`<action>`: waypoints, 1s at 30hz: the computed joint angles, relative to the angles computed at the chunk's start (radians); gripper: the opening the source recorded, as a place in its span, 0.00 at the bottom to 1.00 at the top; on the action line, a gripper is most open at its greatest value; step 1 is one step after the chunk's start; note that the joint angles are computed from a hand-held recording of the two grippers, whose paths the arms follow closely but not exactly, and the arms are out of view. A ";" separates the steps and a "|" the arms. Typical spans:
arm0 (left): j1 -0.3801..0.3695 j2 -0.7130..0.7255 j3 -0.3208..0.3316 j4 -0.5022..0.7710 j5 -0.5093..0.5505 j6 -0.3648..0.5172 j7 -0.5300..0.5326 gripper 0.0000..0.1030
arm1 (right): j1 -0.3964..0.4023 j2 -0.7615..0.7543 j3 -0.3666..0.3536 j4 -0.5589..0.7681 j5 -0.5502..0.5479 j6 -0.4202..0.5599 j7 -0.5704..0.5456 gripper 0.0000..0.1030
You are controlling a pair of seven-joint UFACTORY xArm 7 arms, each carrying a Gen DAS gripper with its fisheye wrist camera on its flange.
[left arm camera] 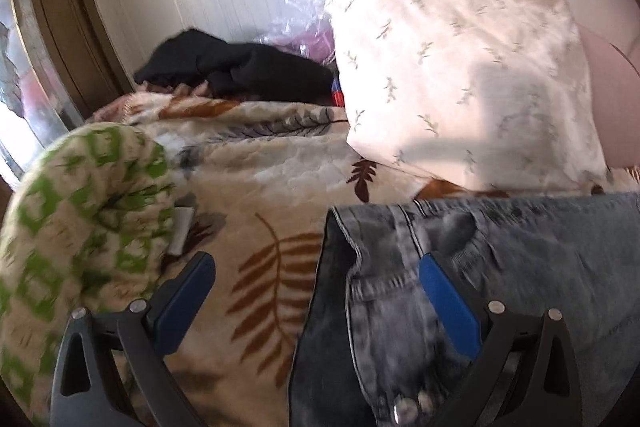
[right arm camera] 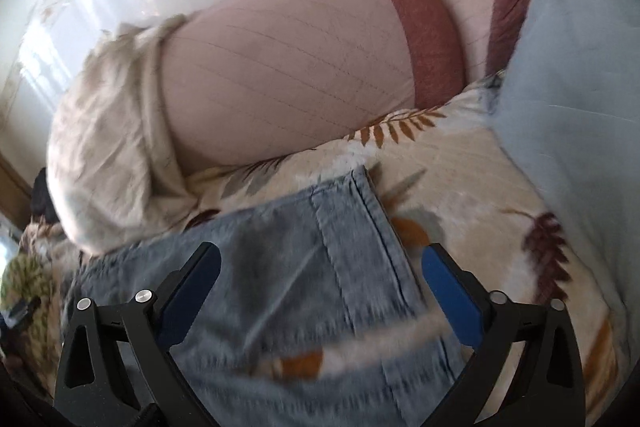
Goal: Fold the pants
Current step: 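Close the left tool on the waistband while the right tool grips the waistband too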
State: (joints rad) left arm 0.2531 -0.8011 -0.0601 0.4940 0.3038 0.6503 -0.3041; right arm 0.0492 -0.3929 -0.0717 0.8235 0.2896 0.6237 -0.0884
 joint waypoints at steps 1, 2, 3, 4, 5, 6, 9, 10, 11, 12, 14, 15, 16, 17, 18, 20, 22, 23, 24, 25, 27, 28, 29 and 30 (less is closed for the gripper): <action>0.005 0.031 0.009 0.011 -0.002 -0.015 0.000 0.99 | -0.003 0.058 0.004 0.038 -0.006 -0.005 0.012 0.95; 0.009 0.065 0.017 0.023 -0.006 -0.032 0.000 0.98 | -0.009 0.108 0.011 0.072 -0.018 -0.007 0.025 0.95; 0.011 0.101 0.025 0.039 -0.011 -0.045 0.001 0.96 | -0.014 0.137 0.018 0.092 -0.027 -0.008 0.035 0.93; 0.009 0.142 0.037 0.061 -0.023 -0.051 0.004 0.93 | -0.020 0.175 0.022 0.116 -0.037 -0.009 0.043 0.92; 0.006 0.172 0.045 0.078 -0.034 -0.054 0.005 0.88 | -0.024 0.213 0.026 0.142 -0.042 -0.012 0.049 0.89; -0.001 0.206 0.057 0.098 -0.052 -0.055 0.010 0.86 | -0.028 0.251 0.028 0.168 -0.044 -0.013 0.051 0.87; -0.044 0.286 0.104 0.143 -0.128 -0.050 0.051 0.75 | -0.045 0.360 0.041 0.237 -0.069 -0.018 0.081 0.85; -0.054 0.304 0.111 0.153 -0.147 -0.048 0.064 0.72 | -0.051 0.387 0.044 0.255 -0.075 -0.012 0.087 0.83; -0.067 0.319 0.119 0.158 -0.169 -0.044 0.080 0.68 | -0.055 0.413 0.048 0.271 -0.077 -0.009 0.089 0.74; -0.077 0.332 0.123 0.162 -0.187 -0.043 0.092 0.66 | -0.059 0.436 0.051 0.286 -0.075 -0.001 0.085 0.69; -0.094 0.353 0.127 0.168 -0.216 -0.044 0.118 0.58 | -0.064 0.470 0.057 0.303 -0.095 0.001 0.097 0.66; -0.099 0.363 0.127 0.172 -0.225 -0.044 0.128 0.55 | -0.068 0.479 0.059 0.304 -0.096 -0.007 0.098 0.64; -0.107 0.373 0.127 0.174 -0.236 -0.047 0.142 0.50 | -0.072 0.488 0.063 0.306 -0.081 -0.009 0.088 0.63; -0.112 0.381 0.127 0.177 -0.242 -0.050 0.155 0.46 | -0.075 0.494 0.067 0.305 -0.070 -0.013 0.076 0.63; -0.106 0.392 0.114 0.181 -0.229 -0.048 0.150 0.46 | -0.074 0.495 0.069 0.301 -0.081 -0.024 0.079 0.63; -0.107 0.413 0.110 0.191 -0.231 -0.045 0.152 0.41 | -0.067 0.497 0.071 0.294 -0.121 -0.044 0.097 0.61; -0.119 0.430 0.124 0.202 -0.262 -0.037 0.171 0.33 | -0.058 0.505 0.068 0.298 -0.173 -0.046 0.141 0.56; -0.121 0.434 0.127 0.204 -0.274 -0.037 0.176 0.31 | -0.051 0.506 0.065 0.300 -0.215 -0.043 0.170 0.47; -0.125 0.437 0.131 0.205 -0.286 -0.039 0.186 0.28 | -0.050 0.509 0.066 0.301 -0.230 -0.047 0.176 0.39; -0.127 0.439 0.132 0.206 -0.293 -0.040 0.193 0.22 | -0.048 0.513 0.068 0.305 -0.243 -0.045 0.181 0.37; -0.130 0.444 0.135 0.211 -0.309 -0.035 0.203 0.18 | -0.041 0.518 0.066 0.308 -0.281 -0.046 0.209 0.32; -0.131 0.446 0.136 0.214 -0.317 -0.034 0.207 0.14 | -0.040 0.519 0.067 0.309 -0.289 -0.047 0.217 0.31; -0.132 0.445 0.138 0.216 -0.325 -0.034 0.213 0.10 | -0.038 0.522 0.067 0.307 -0.298 -0.055 0.228 0.28; -0.133 0.452 0.142 0.217 -0.333 -0.043 0.223 0.10 | -0.031 0.514 0.066 0.307 -0.323 -0.045 0.252 0.26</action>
